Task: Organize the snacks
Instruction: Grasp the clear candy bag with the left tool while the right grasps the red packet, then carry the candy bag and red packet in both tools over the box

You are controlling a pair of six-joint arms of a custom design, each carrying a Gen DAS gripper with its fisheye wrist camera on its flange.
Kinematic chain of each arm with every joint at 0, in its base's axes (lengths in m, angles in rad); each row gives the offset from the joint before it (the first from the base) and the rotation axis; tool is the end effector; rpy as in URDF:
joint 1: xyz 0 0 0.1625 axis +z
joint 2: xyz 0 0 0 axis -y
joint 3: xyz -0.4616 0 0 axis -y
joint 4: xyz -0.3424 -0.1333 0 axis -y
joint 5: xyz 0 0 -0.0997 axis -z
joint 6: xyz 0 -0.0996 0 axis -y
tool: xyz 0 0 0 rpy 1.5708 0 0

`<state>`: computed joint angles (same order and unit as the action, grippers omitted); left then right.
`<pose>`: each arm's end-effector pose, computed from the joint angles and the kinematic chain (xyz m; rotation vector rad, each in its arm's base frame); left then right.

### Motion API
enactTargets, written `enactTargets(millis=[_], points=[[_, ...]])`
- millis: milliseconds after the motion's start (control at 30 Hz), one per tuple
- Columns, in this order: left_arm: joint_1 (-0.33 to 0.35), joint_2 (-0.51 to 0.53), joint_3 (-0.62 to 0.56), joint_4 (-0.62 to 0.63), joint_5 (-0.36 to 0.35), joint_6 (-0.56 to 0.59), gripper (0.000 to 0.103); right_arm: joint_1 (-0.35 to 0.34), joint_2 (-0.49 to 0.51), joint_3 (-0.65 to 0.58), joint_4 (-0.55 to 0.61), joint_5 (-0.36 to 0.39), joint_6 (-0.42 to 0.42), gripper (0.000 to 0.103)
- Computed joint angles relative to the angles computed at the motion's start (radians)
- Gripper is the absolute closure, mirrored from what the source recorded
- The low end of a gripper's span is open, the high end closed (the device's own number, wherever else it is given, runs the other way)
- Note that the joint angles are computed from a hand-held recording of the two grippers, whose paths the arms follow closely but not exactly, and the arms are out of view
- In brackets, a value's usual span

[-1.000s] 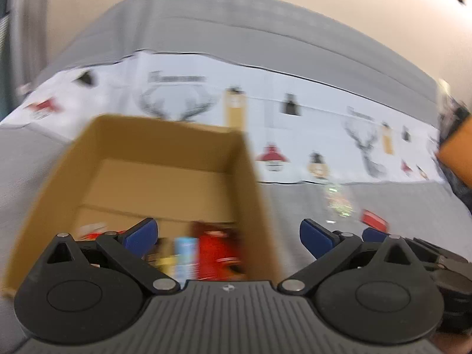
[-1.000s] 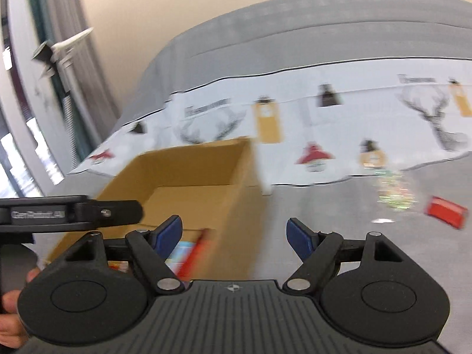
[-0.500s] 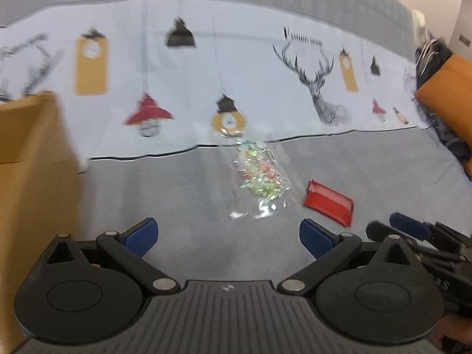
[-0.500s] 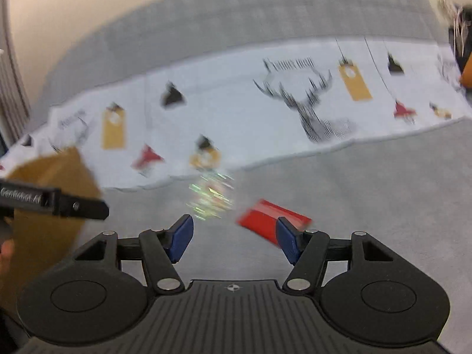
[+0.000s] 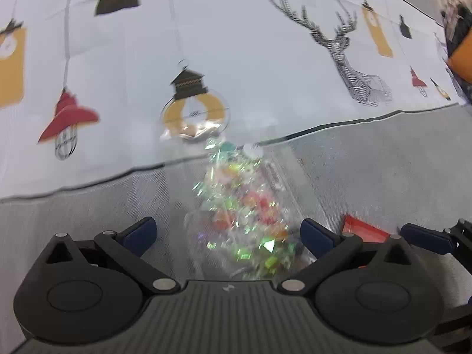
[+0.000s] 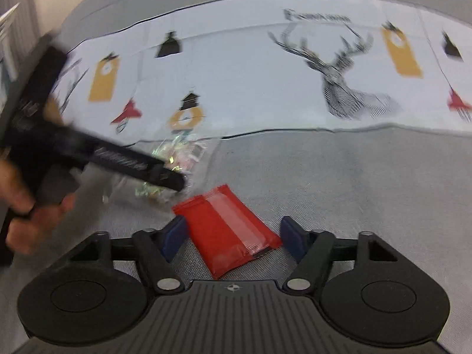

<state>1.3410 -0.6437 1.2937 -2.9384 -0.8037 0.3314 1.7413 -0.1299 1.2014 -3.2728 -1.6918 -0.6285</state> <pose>0.0231 -0.7901 0.2439 0.2935 2.2377 -0.7901 0.2486 -0.7289 -0.0994 1.0245 -2.5668 0.8396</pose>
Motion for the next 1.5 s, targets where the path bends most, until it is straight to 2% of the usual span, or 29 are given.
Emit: enactTargets(millis=[67,100,133,200,333,367,400,533,567,767,933,1100,1233,1367,1500], points=[[0.002,0.002,0.005,-0.035,-0.025,0.051,0.015,0.007,0.009,-0.011,0.002,-0.019,-0.033,0.028],[0.001,-0.004,0.019,-0.064,-0.046,0.083,0.036,0.013,0.015,-0.018,0.001,-0.036,-0.047,0.031],[-0.004,-0.010,0.028,-0.069,-0.042,0.090,0.051,0.017,0.018,-0.019,-0.006,-0.050,-0.064,0.032],[-0.005,-0.027,0.041,-0.061,-0.039,0.077,0.067,0.022,0.021,-0.020,-0.014,-0.069,-0.086,0.042],[-0.003,-0.095,0.096,0.010,-0.077,0.022,0.081,0.030,0.011,-0.008,-0.009,-0.093,-0.076,0.050],[-0.005,-0.113,0.113,0.026,-0.080,0.011,0.083,0.033,0.008,-0.005,-0.008,-0.100,-0.070,0.065],[-0.006,-0.129,0.129,0.038,-0.084,-0.001,0.085,0.037,0.006,-0.002,-0.009,-0.110,-0.058,0.071],[-0.016,-0.211,0.218,0.055,-0.094,-0.050,0.089,0.047,-0.010,0.033,-0.023,-0.135,-0.023,0.084],[-0.020,-0.233,0.241,0.056,-0.098,-0.061,0.089,0.050,-0.013,0.039,-0.026,-0.143,-0.006,0.093],[-0.070,-0.346,0.382,0.028,-0.070,-0.047,0.091,0.085,-0.068,0.134,-0.104,-0.121,0.097,0.093],[-0.111,-0.437,0.490,-0.029,-0.057,-0.038,0.091,0.163,-0.092,0.187,-0.184,-0.143,0.141,0.093],[-0.152,-0.547,0.589,-0.086,-0.035,-0.027,0.091,0.229,-0.114,0.275,-0.276,-0.114,0.205,0.093],[-0.199,-0.629,0.666,-0.172,0.030,0.041,0.091,0.279,-0.112,0.316,-0.284,-0.134,0.252,0.093],[-0.237,-0.722,0.713,-0.212,0.046,0.101,0.091,0.339,-0.102,0.314,-0.266,-0.145,0.316,0.093],[-0.298,-0.816,0.774,-0.363,0.091,0.277,0.091,0.415,-0.083,0.265,-0.278,-0.141,0.383,0.093]])
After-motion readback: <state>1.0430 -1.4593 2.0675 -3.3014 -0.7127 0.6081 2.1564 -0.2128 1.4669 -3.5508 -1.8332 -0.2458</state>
